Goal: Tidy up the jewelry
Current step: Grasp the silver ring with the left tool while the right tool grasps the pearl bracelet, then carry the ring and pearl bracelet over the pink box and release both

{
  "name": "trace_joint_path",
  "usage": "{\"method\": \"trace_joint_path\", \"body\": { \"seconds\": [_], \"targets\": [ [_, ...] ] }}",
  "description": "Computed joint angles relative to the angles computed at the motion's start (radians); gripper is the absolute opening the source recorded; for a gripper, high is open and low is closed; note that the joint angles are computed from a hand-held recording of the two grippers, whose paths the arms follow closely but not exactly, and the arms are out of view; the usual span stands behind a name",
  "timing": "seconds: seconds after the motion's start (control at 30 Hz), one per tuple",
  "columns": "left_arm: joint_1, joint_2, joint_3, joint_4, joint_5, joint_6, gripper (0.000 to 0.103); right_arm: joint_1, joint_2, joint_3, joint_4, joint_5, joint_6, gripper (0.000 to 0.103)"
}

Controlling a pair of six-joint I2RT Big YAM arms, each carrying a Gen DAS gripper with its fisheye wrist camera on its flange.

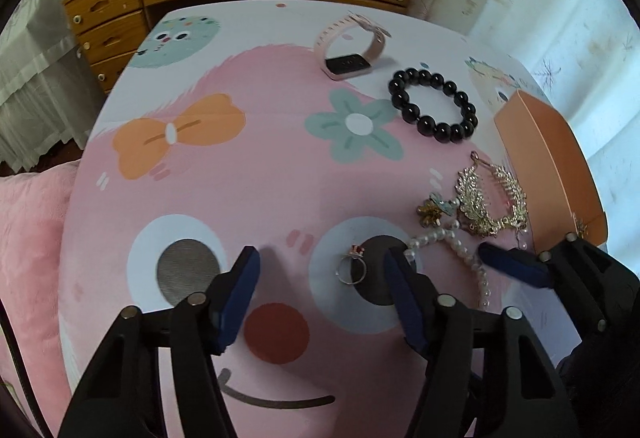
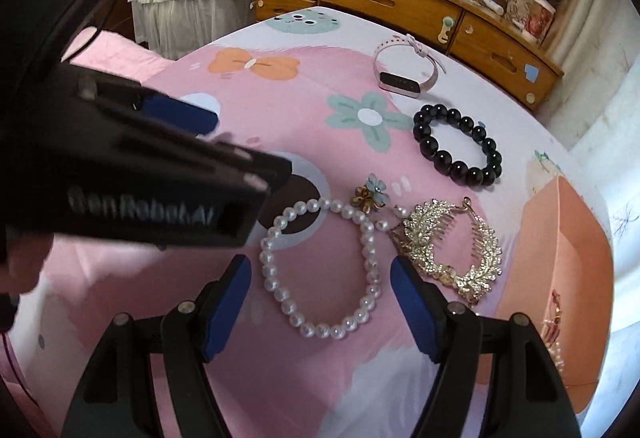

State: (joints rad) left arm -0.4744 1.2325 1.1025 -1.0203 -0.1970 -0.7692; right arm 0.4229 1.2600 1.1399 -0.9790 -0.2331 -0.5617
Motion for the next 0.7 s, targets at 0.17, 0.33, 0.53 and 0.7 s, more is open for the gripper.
{"method": "trace_joint_path", "body": {
  "seconds": [0.17, 0.33, 0.53, 0.7],
  "targets": [
    [-0.018, 0.012, 0.008, -0.002, -0.035, 0.015, 0.042, -0.005, 0.015, 0.017, -0.030, -0.035, 0.018, 0.048],
    [-0.044, 0.031, 0.023, -0.024, -0.078, 0.059, 0.036, -0.013, 0.035, 0.048, -0.073, -0.053, 0.017, 0.016],
    [-0.058, 0.048, 0.039, -0.033, -0.100, 0.063, 0.036, -0.030, 0.052, 0.067, -0.108, -0.086, 0.028, 0.007],
    [-0.073, 0.055, 0.043, -0.023, -0.115, 0.077, 0.024, -0.049, 0.059, 0.086, -0.170, -0.094, 0.024, 0.007]
  ]
}}
